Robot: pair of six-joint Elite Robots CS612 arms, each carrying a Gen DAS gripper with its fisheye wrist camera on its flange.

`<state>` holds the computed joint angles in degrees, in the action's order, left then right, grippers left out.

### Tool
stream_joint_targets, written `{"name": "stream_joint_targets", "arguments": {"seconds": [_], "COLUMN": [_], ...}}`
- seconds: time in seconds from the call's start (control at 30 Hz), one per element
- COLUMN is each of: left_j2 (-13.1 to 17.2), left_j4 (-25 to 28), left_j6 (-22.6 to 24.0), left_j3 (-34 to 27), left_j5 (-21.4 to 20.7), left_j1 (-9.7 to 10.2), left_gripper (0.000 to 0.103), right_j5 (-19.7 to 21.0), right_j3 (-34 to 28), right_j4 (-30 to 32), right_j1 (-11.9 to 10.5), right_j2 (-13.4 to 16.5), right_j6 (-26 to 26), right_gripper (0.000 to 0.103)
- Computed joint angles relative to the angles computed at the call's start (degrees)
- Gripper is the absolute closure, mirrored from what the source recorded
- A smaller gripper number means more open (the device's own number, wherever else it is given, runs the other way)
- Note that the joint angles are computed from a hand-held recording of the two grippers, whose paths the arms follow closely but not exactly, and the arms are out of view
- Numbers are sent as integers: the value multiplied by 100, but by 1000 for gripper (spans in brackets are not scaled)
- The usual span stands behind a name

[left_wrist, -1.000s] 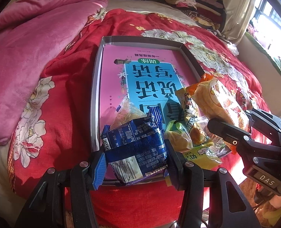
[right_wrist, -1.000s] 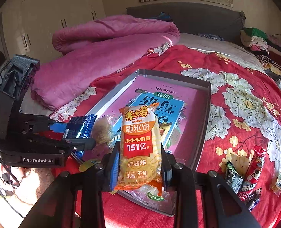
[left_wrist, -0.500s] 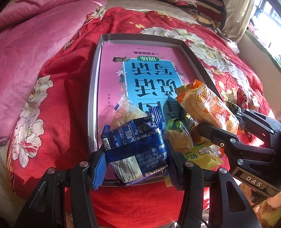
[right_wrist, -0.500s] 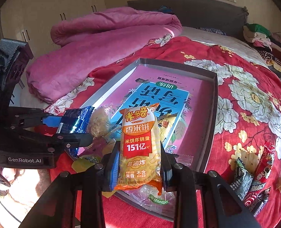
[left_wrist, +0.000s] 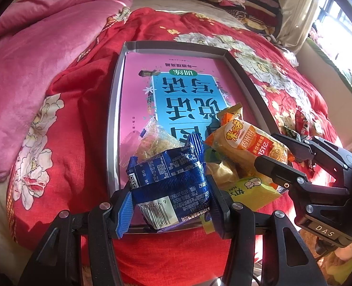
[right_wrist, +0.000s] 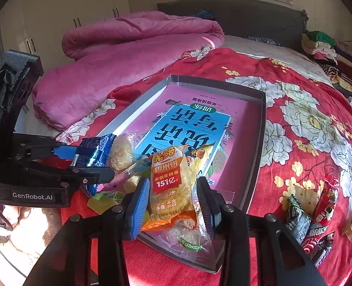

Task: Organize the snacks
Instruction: 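Lower the orange rice-cracker bag into the tray and open the right tool, then lower the blue snack bag into the tray and open the left tool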

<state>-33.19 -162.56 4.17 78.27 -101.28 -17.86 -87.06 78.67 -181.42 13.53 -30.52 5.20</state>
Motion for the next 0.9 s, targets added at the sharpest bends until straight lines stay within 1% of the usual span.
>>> {"name": "stream_joint_targets", "arguments": {"seconds": [0.27, 0.43, 0.67, 0.73, 0.9], "left_j2": [-5, -9, -22, -19, -18], "left_j4": [-3, -14, -75, -82, -63], "left_j6": [-20, -37, -46, -72, -103], "left_j3": [2, 10, 38, 34, 28], "left_j5": [-57, -80, -95, -113, -118], "left_j1": [6, 8, 3, 7, 13], "left_gripper": [45, 45, 45, 45, 44], "right_j5": [-129, -160, -180, -177, -188], "right_j3": [202, 319, 347, 352, 367], "right_j4": [-173, -272, -306, -320, -339], "right_j1": [13, 6, 5, 4, 3], "right_j2": [-116, -177, -197, -198, -204], "right_j6": [-56, -4, 17, 21, 40], "right_gripper": [59, 58, 58, 55, 54]}}
